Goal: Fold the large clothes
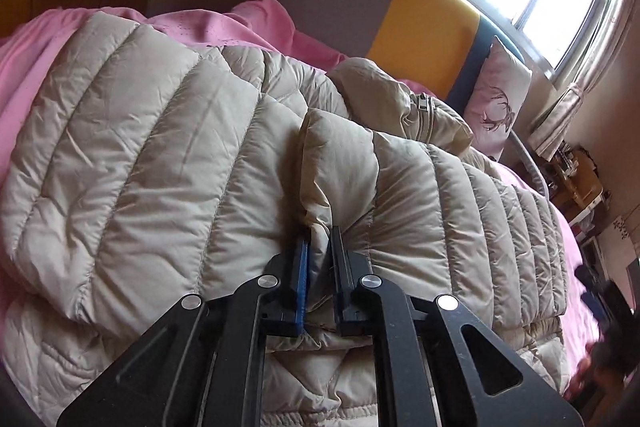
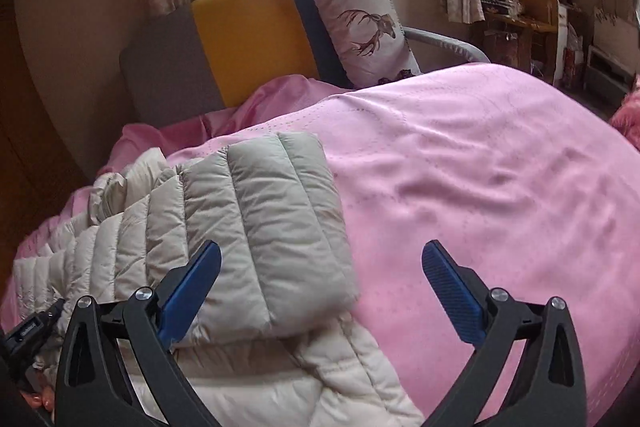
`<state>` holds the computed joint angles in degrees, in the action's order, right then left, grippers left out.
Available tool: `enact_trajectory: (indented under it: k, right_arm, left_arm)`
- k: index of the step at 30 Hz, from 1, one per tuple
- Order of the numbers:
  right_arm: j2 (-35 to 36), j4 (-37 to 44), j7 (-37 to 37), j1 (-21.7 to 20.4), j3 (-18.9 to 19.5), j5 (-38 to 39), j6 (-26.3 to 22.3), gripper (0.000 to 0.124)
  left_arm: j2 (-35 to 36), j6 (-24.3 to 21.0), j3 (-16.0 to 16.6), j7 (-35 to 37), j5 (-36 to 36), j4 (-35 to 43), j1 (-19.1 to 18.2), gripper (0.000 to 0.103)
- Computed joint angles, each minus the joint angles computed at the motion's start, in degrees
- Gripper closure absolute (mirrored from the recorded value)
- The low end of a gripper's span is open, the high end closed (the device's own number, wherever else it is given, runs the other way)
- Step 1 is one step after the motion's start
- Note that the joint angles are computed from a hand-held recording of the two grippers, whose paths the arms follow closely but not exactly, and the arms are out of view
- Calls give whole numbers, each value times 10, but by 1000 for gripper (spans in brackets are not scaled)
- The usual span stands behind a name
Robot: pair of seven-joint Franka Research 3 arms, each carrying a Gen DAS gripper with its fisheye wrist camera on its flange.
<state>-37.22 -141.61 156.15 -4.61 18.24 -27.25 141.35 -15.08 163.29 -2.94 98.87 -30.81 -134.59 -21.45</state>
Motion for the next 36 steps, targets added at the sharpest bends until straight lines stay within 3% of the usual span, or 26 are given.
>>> enact_trajectory:
  k: [4, 8, 13, 15, 17, 18, 19, 20, 22, 24, 26, 27, 29, 32, 36]
  right_arm:
    - [97, 59, -23, -8, -16, -10, -53, 23]
    - [113, 22, -12, 19, -72, 34, 1, 23]
    - [96, 9, 1, 15, -70, 21, 10, 23]
    - [71, 12, 26, 1, -44, -4, -17, 23]
    - [37, 21, 51, -9, -9, -50, -48, 23]
    - [20, 22, 58, -10, 5, -73, -53, 23]
    - [8, 24, 59, -9, 15, -94, -49, 23]
    - [-1, 24, 58, -5, 21, -113, -33, 23]
    - [12, 31, 30, 11, 12, -125, 26, 23]
    - [55, 50, -38, 47, -14, -91, 73, 23]
    - [100, 75, -96, 68, -22, -64, 97, 23]
    - [122, 86, -117, 77, -23, -49, 103, 23]
    - [161, 110, -135, 87, -22, -28, 97, 23]
    - [227, 152, -178, 120, -46, 33, 58, 23]
    - [241, 141, -132, 127, -51, -13, 64, 23]
  left_arm:
    - [-5, -7, 6, 13, -1, -4, 1, 93]
    - [12, -10, 16, 57, -43, 3, -12, 93]
    - [12, -18, 11, 78, -71, 7, -3, 92]
    - [1, -27, 11, 83, -82, 5, 2, 90]
    - [-23, -58, 16, 80, -81, 2, 10, 71]
    - [-37, -72, 27, 95, -100, 0, 4, 45]
    - [-55, -59, 36, 115, -128, -9, -4, 33]
    - [-68, -33, 30, 112, -127, -19, 1, 33]
    - [-81, 2, 14, 71, -73, -24, 29, 33]
    - [-69, -1, 10, 28, -16, -5, 57, 33]
    - [-47, -11, -13, -44, 71, 18, 108, 33]
    - [-29, -26, -27, -85, 124, 36, 138, 33]
    - [6, -67, -28, -121, 187, 70, 159, 33]
    - [50, -96, -16, -114, 227, 91, 161, 33]
    - [62, -41, -19, -101, 230, 66, 159, 30]
